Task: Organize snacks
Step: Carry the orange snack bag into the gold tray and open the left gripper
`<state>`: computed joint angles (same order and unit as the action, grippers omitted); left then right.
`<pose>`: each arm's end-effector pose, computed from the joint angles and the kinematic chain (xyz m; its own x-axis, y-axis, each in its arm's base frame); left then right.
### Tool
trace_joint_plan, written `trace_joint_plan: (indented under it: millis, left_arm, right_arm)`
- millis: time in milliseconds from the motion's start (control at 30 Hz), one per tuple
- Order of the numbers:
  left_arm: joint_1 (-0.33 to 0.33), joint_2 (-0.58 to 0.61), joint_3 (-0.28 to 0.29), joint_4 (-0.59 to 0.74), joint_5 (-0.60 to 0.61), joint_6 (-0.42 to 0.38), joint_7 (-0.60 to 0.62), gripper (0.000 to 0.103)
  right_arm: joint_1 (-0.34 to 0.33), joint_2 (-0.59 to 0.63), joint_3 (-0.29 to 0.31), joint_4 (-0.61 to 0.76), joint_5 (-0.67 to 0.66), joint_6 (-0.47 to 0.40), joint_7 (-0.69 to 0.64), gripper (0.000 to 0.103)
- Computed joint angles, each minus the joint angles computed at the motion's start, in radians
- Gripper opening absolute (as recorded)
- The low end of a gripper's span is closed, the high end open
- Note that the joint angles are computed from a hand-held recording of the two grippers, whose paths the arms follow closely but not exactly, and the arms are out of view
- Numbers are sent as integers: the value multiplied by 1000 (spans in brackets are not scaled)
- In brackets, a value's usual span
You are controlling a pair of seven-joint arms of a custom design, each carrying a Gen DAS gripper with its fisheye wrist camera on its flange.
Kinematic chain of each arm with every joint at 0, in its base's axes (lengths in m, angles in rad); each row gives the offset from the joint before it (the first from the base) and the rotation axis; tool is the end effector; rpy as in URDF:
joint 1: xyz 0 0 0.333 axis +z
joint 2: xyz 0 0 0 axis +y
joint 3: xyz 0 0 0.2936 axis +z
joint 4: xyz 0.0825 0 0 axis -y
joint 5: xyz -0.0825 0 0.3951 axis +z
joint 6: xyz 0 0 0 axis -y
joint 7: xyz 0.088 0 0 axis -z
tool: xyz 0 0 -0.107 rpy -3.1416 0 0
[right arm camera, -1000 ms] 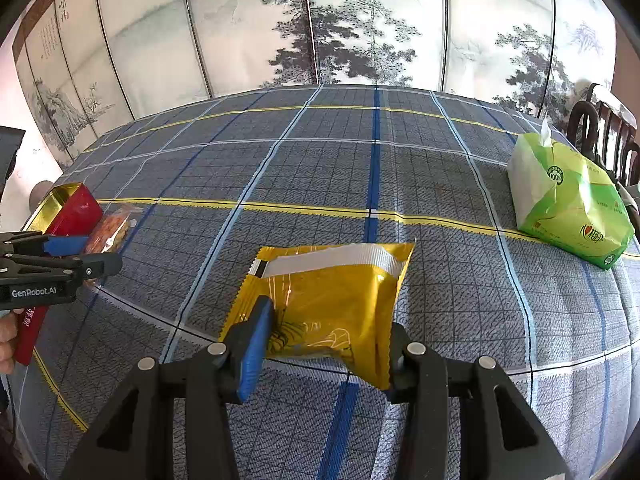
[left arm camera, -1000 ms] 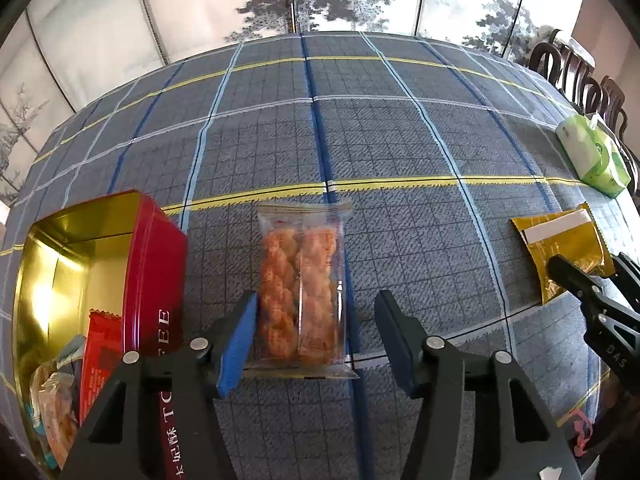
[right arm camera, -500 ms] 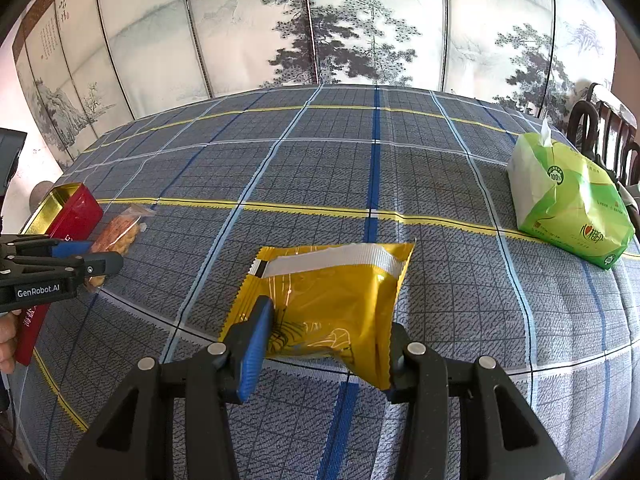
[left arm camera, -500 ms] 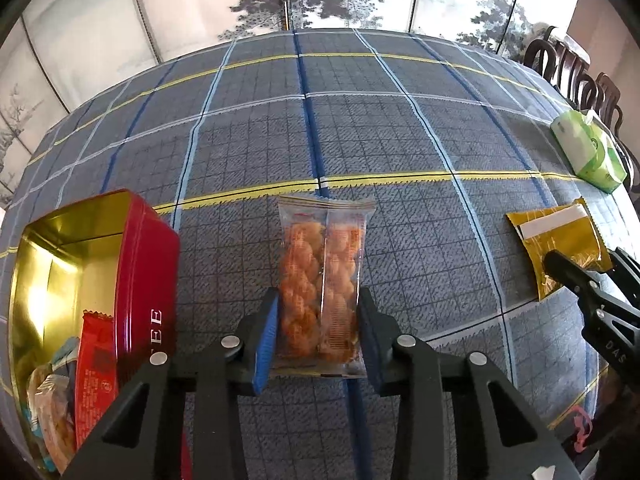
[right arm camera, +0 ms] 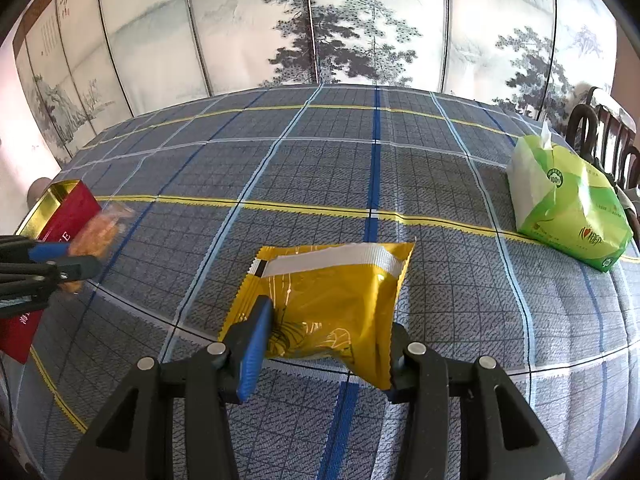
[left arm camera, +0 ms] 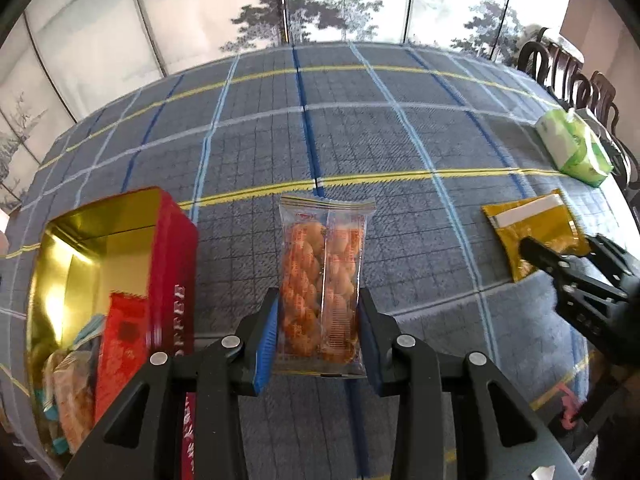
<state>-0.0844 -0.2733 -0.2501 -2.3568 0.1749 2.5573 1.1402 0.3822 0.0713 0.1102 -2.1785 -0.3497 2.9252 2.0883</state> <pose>0.4826 -0.1743 0.4562 -0.0296 -0.9994 -0.0183 -0.8773 0.0347 -0.4786 0.5150 0.3000 0.4050 0.3045 -0.9505 -0.0626 -0.7475 -0.1977 -0.6342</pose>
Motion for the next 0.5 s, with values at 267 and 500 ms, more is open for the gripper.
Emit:
trace_joint_plan:
  millis: [267, 500]
  left_arm:
    - [16, -154, 13, -76, -42, -22, 33, 33]
    - [78, -280, 17, -143, -46, -65, 43, 33]
  right_arm:
    - [3, -1, -1, 3, -26, -8, 19, 45]
    - [9, -13, -11, -5, -116, -4, 111, 40]
